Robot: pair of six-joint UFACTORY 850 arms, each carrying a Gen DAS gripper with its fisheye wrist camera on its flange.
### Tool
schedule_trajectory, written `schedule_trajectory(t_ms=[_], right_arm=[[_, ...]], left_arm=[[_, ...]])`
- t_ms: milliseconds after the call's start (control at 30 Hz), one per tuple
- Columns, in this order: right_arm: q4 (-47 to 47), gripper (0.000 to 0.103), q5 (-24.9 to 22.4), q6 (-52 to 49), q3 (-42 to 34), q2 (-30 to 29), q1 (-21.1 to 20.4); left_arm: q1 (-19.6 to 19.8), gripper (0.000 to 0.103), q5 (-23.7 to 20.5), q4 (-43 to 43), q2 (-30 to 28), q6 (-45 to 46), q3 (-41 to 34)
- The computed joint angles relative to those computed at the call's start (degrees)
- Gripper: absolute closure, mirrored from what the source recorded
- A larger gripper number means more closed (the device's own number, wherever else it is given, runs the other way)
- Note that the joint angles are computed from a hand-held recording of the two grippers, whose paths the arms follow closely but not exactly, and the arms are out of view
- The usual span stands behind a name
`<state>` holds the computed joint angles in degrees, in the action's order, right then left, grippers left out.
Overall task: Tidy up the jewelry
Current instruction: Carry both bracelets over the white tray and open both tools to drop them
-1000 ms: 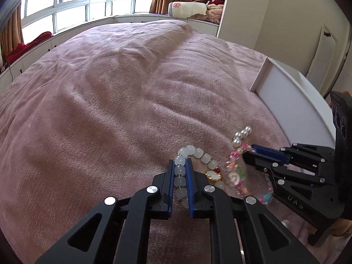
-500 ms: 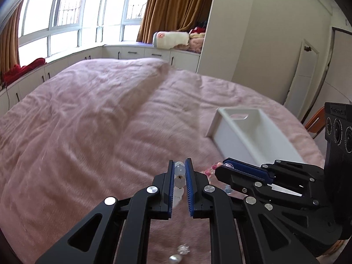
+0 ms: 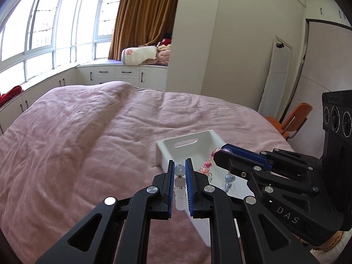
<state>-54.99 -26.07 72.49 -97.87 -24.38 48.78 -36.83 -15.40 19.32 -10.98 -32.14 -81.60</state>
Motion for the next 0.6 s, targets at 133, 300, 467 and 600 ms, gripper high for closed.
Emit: schedule_trajectory(t_ms=[133, 300, 467, 600], right_arm=[[-0.8, 0.092, -0.3, 1.2, 4.1, 3.0, -1.6], [-0.8, 0.092, 0.4, 3.3, 9.0, 5.5, -3.3], [1.1, 0.092, 1.9, 3.1, 12.4, 6.6, -4.6], [3.6, 0.092, 2.9, 1.6, 14.9, 7.1, -5.5]], left_arm=[[-1.6, 0.088, -1.7, -4.1, -4.3, 3.6, -5.3], [-2.4, 0.088, -5.1, -10.7, -10.9, 8.6, -12.7], [-2.9, 0.088, -7.2, -12.4, -17.3, 9.9, -19.2], [-3.2, 0.088, -10.0, -12.4, -22.9, 10.4, -24.9]])
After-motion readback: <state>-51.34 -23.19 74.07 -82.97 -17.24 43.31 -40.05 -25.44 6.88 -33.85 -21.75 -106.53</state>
